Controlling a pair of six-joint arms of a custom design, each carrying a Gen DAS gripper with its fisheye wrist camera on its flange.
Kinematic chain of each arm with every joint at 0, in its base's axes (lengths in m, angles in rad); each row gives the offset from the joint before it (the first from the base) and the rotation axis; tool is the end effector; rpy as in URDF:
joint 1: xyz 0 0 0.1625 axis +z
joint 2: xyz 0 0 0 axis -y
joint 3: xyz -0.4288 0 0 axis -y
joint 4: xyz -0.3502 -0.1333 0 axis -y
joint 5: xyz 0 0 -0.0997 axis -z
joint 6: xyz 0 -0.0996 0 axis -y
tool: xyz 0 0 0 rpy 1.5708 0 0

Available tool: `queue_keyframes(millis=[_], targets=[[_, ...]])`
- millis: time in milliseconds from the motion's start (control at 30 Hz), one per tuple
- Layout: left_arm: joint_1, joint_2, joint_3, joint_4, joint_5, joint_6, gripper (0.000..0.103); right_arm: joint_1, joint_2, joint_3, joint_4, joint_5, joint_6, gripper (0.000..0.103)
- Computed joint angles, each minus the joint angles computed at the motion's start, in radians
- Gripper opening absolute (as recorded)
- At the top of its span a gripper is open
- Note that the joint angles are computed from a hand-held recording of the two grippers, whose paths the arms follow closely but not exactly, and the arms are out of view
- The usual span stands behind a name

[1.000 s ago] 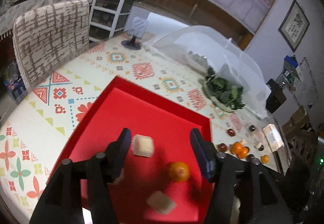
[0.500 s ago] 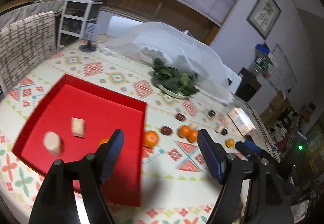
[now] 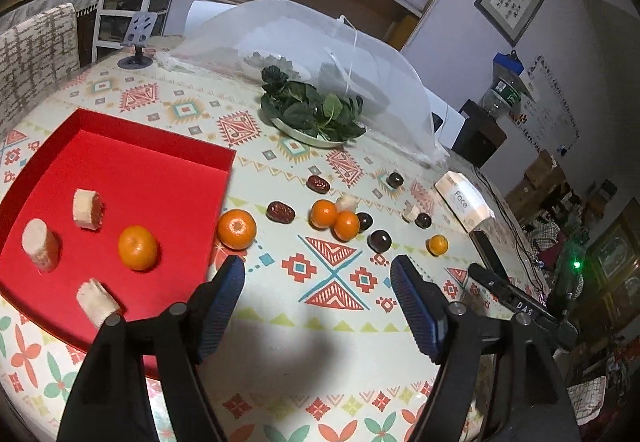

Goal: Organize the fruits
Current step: 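Move both tools back toward the remaining fruits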

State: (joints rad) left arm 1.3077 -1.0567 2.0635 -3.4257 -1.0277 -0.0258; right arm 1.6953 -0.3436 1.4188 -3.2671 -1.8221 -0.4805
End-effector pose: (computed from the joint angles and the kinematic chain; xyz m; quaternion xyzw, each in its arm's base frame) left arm 0.0411 -0.5578 0.2583 -0.0057 0.8849 -0.4274 0.1849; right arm 0.1956 -0.6885 -0.0215 0.2449 -0.9132 0.2773 0.1711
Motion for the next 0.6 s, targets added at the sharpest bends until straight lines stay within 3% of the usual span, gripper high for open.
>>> queue_keyframes(millis=[233,433,600], targets=[[0.004,0.018,-0.014,-0.003,0.000,-0.001,0.075,0.044,0.090,-0.131,0.158,0.019,-0.092,0.080],[0.031,0.012,-0.020,-0.010,-0.004,-0.019,0.075,0.089,0.176,-0.297,0.295,0.053,-0.084,0.073],[0.052,-0.001,-0.016,-0.008,-0.014,-0.025,0.075,0.129,0.277,-0.481,0.424,0.036,-0.092,0.060]])
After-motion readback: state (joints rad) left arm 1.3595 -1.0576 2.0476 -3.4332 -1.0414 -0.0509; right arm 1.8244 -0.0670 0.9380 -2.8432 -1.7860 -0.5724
